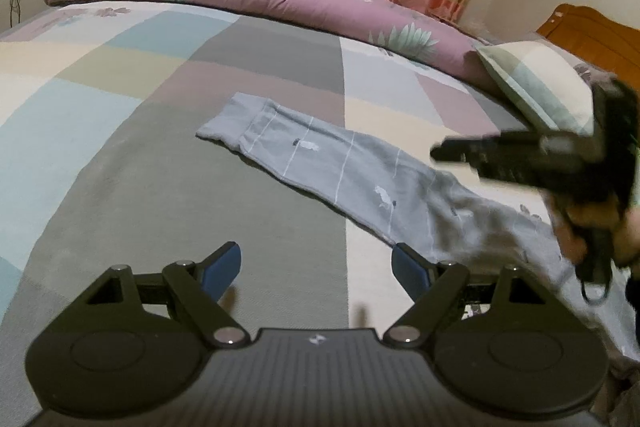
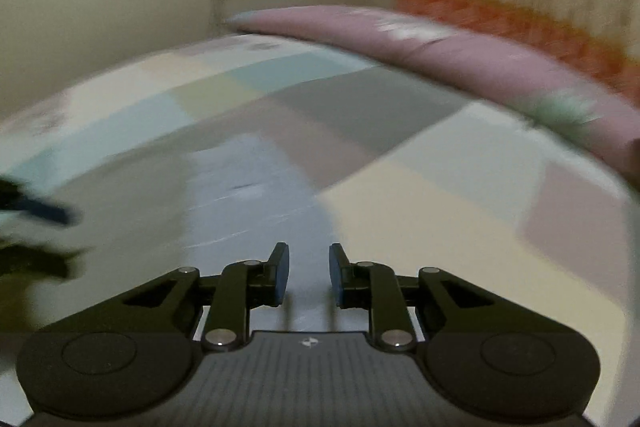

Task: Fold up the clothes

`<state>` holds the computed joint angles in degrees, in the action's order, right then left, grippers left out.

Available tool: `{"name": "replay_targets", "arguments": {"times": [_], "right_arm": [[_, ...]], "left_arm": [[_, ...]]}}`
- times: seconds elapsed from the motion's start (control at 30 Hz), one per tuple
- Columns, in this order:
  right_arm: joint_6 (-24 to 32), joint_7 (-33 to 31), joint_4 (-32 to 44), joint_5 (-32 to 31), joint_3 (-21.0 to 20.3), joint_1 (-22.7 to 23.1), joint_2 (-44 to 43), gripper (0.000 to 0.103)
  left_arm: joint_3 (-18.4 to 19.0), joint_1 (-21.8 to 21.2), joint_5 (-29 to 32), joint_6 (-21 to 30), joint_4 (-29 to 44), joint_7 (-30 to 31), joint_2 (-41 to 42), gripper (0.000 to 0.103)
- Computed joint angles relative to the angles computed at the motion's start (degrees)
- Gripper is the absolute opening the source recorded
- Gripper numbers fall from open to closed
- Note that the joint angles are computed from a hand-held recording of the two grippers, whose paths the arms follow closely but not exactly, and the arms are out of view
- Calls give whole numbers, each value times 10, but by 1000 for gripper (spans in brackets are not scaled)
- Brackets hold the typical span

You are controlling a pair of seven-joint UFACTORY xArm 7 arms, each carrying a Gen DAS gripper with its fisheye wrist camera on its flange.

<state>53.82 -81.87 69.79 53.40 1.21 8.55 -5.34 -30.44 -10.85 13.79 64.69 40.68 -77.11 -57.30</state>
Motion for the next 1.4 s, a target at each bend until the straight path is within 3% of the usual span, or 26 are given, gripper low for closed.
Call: {"name": "replay_targets", "arguments": {"times": [0.13,0.23,0.3,0.5,0.53,0.6,0.7,0.73,0.8,0.93,1.03,1.1,1.23,1.4], "right_arm": [[-33,9,11,-27,14,4,32,25],[-71,-40,-27,-42,21,7,20,25],[-92,-97,-55,-12,17,11,5,25],[-79,-76,-29,-34,11,7,24,29],[-73,-70,-26,-41,11,5,26,28],[-56,-63,-21,-55,2,14,28,1],[-134,-103,-57,-39,13,25,9,1],[-161,-85,-56,-34,26,18,14,1],[-171,-23,-37,-38,25,18,31,1],[-170,-11,-36,-36,25,20,22,13],[-108,-32,-34,-16,17,24,3,15],[-62,-27,-27,-23,19,30,1,25],[-41,-16,-26,-52,37,49,10,26],[-76,-1,-21,-29,63,83,29,27]], "left_arm": [[1,-2,-1,-1,-2,0,2,82],[2,-3,-1,-1,-3,-1,3,82],[2,-3,-1,0,-3,-2,4,82],[4,-4,1,-3,-3,-1,7,82],[4,-4,2,-3,-3,0,8,82],[5,-5,2,-4,-4,1,9,82],[4,-3,3,1,-1,0,11,82],[3,-3,4,2,0,0,11,82],[4,-4,5,-1,-2,-2,6,82],[5,-5,3,1,-7,-4,-2,82],[5,-5,2,5,-9,-5,-7,82],[5,-6,1,13,-10,-5,-14,82],[5,-2,-2,31,-12,-12,-31,82],[5,4,-5,46,-16,-17,-51,82]]}}
